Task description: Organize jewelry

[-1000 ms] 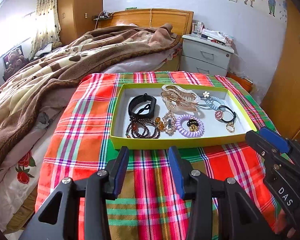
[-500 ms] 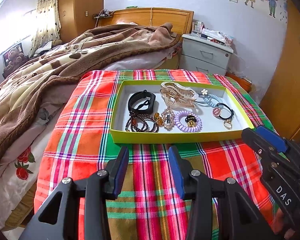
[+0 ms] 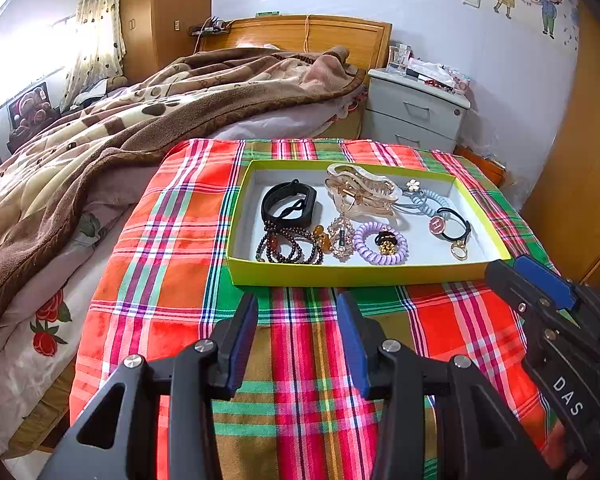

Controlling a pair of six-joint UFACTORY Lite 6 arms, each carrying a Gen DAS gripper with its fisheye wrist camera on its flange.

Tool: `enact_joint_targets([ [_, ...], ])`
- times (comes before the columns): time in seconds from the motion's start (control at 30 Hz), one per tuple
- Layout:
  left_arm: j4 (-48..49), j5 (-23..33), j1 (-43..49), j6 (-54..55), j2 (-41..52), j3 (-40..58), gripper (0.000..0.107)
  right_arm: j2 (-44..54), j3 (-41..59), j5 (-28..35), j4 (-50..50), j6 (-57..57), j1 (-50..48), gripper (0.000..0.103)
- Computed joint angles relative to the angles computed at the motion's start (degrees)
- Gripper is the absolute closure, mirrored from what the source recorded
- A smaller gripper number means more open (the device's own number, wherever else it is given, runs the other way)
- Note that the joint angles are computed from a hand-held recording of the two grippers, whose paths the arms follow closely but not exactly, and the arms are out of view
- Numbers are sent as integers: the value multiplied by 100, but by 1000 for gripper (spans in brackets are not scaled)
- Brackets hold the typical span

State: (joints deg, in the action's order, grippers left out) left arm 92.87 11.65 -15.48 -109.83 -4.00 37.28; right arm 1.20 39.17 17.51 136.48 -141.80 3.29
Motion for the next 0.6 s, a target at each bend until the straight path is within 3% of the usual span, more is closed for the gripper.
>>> enact_joint_targets([
  [0.6, 45, 72, -42, -58, 72, 30, 64, -89, -18, -61, -145, 167, -18, 66],
])
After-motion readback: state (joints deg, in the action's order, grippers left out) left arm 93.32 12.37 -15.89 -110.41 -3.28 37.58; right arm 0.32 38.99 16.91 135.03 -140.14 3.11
